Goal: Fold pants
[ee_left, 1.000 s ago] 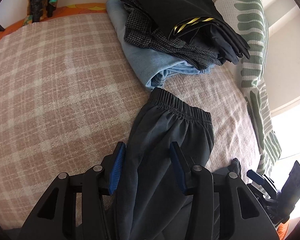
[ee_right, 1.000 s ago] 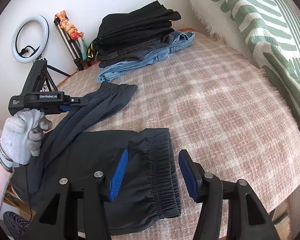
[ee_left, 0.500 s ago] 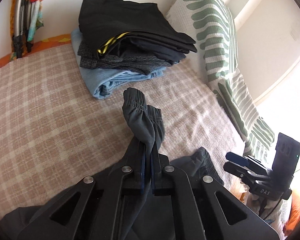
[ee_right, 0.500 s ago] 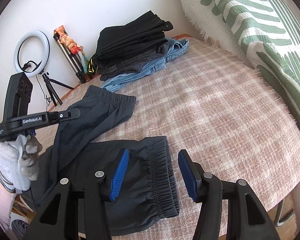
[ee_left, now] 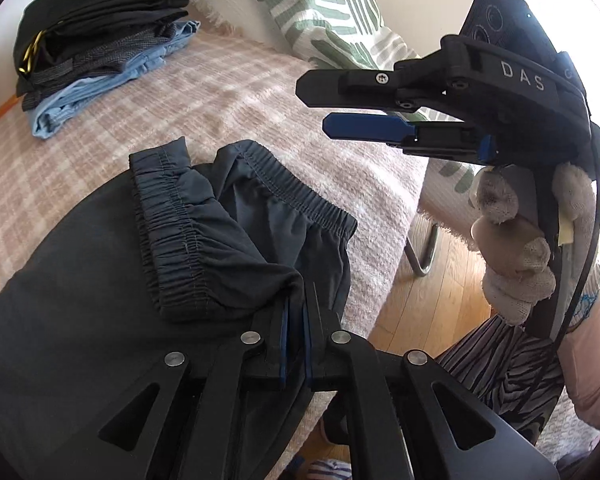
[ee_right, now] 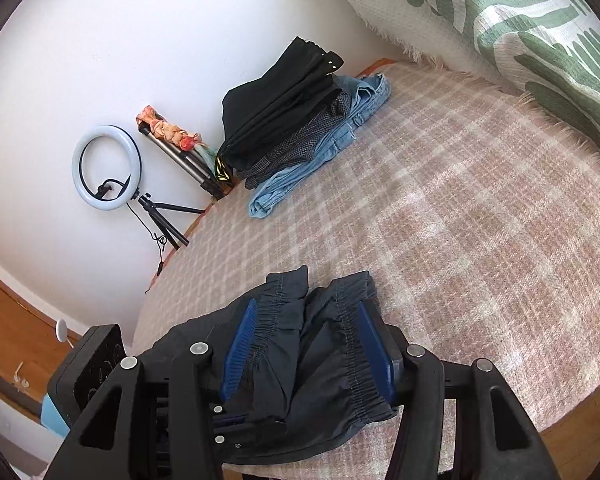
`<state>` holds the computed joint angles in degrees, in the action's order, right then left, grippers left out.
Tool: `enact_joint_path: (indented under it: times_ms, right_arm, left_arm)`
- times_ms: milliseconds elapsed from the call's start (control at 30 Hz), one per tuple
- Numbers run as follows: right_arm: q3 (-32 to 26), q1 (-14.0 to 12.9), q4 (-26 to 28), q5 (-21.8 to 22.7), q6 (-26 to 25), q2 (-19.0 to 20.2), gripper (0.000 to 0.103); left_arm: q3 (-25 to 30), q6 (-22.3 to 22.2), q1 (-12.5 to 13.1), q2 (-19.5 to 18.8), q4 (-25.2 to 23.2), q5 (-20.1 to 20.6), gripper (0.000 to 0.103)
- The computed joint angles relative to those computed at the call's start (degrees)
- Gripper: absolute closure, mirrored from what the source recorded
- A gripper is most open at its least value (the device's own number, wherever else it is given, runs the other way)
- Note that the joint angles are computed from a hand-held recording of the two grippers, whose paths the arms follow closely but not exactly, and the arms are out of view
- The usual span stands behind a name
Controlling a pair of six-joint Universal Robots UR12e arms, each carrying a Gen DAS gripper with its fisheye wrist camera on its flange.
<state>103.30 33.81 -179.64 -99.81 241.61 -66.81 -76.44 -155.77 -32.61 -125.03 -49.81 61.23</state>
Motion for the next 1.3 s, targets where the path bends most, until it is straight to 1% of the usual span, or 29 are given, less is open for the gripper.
enact_joint_path:
  times_ms: [33,67,133,200,267,300,367,400,467,500,533,567,633,700,733,767,800,833,867,900,933,967,1000,1033,1067,1100,1167,1233,1300]
  right_arm:
    - [-0.4,0.0,0.2,0.3,-0.5,0.2,0.048]
    - [-1.0,0.1,0.6,0.6,-1.2,0.4,0.048]
    - [-2.4,0.2,1.8,1.4,-3.2,0.9,0.048]
    - [-4.3,0.6,3.9,1.4,-6.0,1.6,0.048]
    - [-6.5,1.1,6.1,1.5,-9.3,2.4,0.048]
    - [-7.8,1.5,7.8,1.4,-11.1,2.9,0.048]
    - [-10.4,2.3,11.4,1.1,-15.7,4.0,0.048]
    - [-12.1,2.8,14.0,0.5,-18.1,4.7,0.048]
    - [-15.4,3.9,20.4,-1.6,-21.7,6.2,0.048]
    - [-16.7,4.3,23.1,-2.6,-22.9,6.9,0.048]
    - [-17.9,4.6,25.6,-3.5,-23.7,7.4,0.048]
    - [-19.1,4.9,28.0,-4.7,-24.6,8.0,0.048]
    - [-21.0,5.4,32.5,-7.2,-26.0,9.0,0.044]
    - [-22.8,5.9,37.3,-9.7,-26.8,9.9,0.043]
    - [-23.9,6.1,40.4,-11.8,-26.9,10.4,0.044]
    - [-24.6,6.3,42.7,-13.1,-26.8,10.8,0.044]
    - [-24.7,6.2,43.8,-13.3,-26.3,10.9,0.049]
    - [-24.2,5.9,43.5,-12.5,-25.5,10.6,0.057]
    - [-23.6,5.6,42.7,-11.8,-24.5,10.3,0.058]
    - [-22.9,5.4,41.6,-11.5,-23.4,10.0,0.062]
    - [-22.3,5.3,40.6,-11.5,-22.4,9.7,0.069]
    - [-21.6,5.2,39.4,-11.4,-21.7,9.3,0.069]
    - [-20.7,5.1,37.6,-11.1,-20.9,8.8,0.072]
    - [-19.9,5.0,35.7,-10.8,-19.9,8.4,0.075]
    - [-19.0,4.9,33.8,-10.6,-18.6,8.0,0.075]
    - [-17.8,4.7,31.5,-10.3,-17.2,7.4,0.077]
    - [-15.3,4.5,26.8,-9.0,-13.6,6.2,0.078]
    - [-12.4,4.1,20.8,-6.3,-10.1,4.9,0.078]
    - [-9.6,3.9,17.8,-5.3,-6.8,3.5,0.078]
  left_arm:
    - [-0.2,-0.1,0.2,0.1,-0.2,-0.7,0.091]
    - [-0.7,-0.4,0.4,0.5,0.2,-1.4,0.091]
    - [-1.5,-0.6,1.1,1.4,-0.7,-2.4,0.078]
    - [-3.8,-0.5,2.1,3.4,0.0,-2.7,0.075]
    - [-6.3,0.5,3.3,5.6,1.4,-1.5,0.074]
    - [-7.8,0.9,3.9,6.9,3.0,-0.1,0.074]
    - [-10.7,2.2,5.0,9.1,6.1,4.4,0.074]
    - [-11.9,2.7,5.4,10.0,7.0,6.9,0.074]
    - [-14.1,4.1,6.3,11.4,7.7,10.6,0.074]
    - [-15.0,4.5,6.6,12.0,7.7,12.2,0.067]
    - [-15.8,4.9,6.8,12.3,7.6,13.5,0.059]
    - [-16.3,5.6,6.9,12.3,7.6,14.4,0.057]
    - [-18.2,8.0,6.5,12.7,10.1,18.1,0.057]
    - [-20.4,11.0,6.0,13.0,15.0,22.1,0.057]
    - [-21.2,11.5,5.9,13.1,16.3,23.6,0.057]
    - [-21.7,12.1,6.4,13.3,15.8,23.0,0.057]
    - [-21.9,12.3,6.6,13.2,15.8,23.2,0.057]
    - [-22.2,12.3,6.5,12.9,16.8,24.7,0.057]
    - [-22.1,11.8,6.7,12.6,17.4,25.1,0.056]
    - [-22.0,10.9,7.2,12.6,17.2,23.5,0.057]
    - [-21.8,9.6,7.5,12.5,17.3,23.2,0.063]
    - [-21.6,8.6,7.8,12.4,17.4,22.7,0.070]
    - [-21.6,8.2,8.1,12.4,17.0,21.7,0.087]
    - [-21.6,8.1,8.3,12.5,16.8,21.3,0.100]
    - [-21.7,8.4,8.4,12.7,17.0,21.2,0.099]
    - [-22.0,8.7,8.6,13.0,17.5,20.7,0.102]
    - [-22.7,8.6,9.1,14.0,18.2,18.7,0.102]
    - [-23.3,8.6,10.0,15.2,16.9,15.8,0.102]
    - [-23.9,9.9,10.4,16.2,16.0,14.6,0.102]
